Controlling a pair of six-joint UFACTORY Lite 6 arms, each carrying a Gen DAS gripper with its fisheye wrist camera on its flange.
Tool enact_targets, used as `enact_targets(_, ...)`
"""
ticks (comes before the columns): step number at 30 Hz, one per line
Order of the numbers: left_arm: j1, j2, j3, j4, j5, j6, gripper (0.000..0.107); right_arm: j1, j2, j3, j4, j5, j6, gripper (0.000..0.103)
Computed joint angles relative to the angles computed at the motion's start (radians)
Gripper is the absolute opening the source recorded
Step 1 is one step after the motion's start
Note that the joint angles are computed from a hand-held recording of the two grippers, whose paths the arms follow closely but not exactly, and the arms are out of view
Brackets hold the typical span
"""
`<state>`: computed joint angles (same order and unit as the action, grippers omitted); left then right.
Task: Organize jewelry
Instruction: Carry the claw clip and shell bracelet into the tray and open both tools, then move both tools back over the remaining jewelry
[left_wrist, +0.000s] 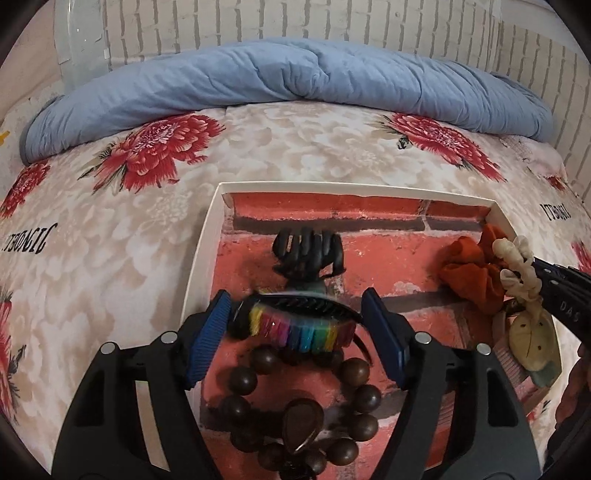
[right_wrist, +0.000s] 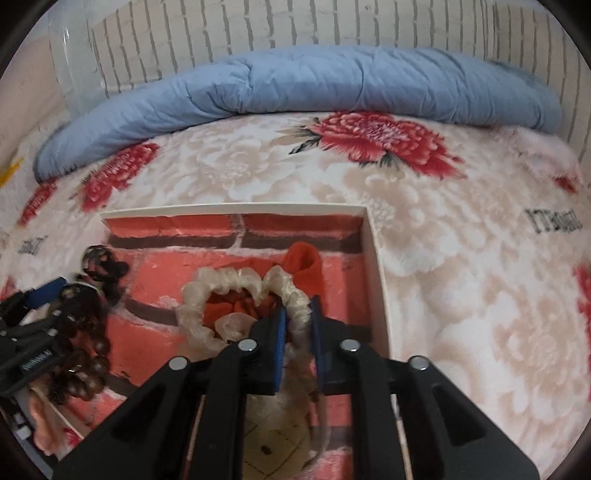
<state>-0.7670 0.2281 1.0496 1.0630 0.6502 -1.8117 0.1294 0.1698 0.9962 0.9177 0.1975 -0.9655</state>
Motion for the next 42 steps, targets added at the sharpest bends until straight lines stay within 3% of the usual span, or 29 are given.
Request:
enact_targets(1,0.001,0.0,0.001,-0.005,-0.002,0.004,0.071,-0.001,-0.01,-0.009,0.011,-0.006,-0.012,0.018)
enact_targets(3,-0.006,-0.015,-0.01,-0.011,-0.002,0.01,0.071,-0.014,-0.029,-0.021,0.056,0.001,-0.05,0.038)
enact_targets(4,-0.013,-0.025,-0.015,-0.016,0.002,0.015,0.071,-0.03,-0.05,-0.036,0.114,0.019,-0.104,0.056)
enact_targets(5,-0.019,-0.036,-0.02,-0.024,0.005,0.02,0.072,-0.043,-0.067,-0.047,0.142,0.034,-0.131,0.062)
enact_targets(9,-0.089,-0.131,-0.07,-0.049,0.058,0.007,0.08,-0.101,-0.165,-0.111,0.109,0.088,-0.142,0.062)
enact_targets(13,-0.236,-0.265,-0.12,-0.08,0.203,-0.026,0.092,-0.254,-0.336,-0.227,0.171,0.223,-0.275,0.077)
enact_targets(21,-0.604,-0.435,-0.197,-0.151,0.521,-0.195,0.098,-0.648,-0.616,-0.372,0.049,0.527,-0.459,0.078)
enact_targets(24,-0.748,-0.412,-0.197,-0.197,0.631,-0.282,0.098,-0.855,-0.69,-0.4,0.041,0.692,-0.574,0.085)
enact_targets(29,-0.933,-0.368,-0.203,-0.257,0.709,-0.454,0.098,-1.22,-0.751,-0.465,0.03,0.93,-0.835,0.086)
enact_targets(36,-1.05,-0.231,-0.173,-0.323,0.691,-0.612,0.098,-1.563,-0.705,-0.562,0.016,1.0,-1.149,0.086)
enact_targets(42,-1.086,-0.106,-0.135,-0.353,0.661,-0.666,0.098,-1.643,-0.588,-0.579,0.01,0.945,-1.25,0.085)
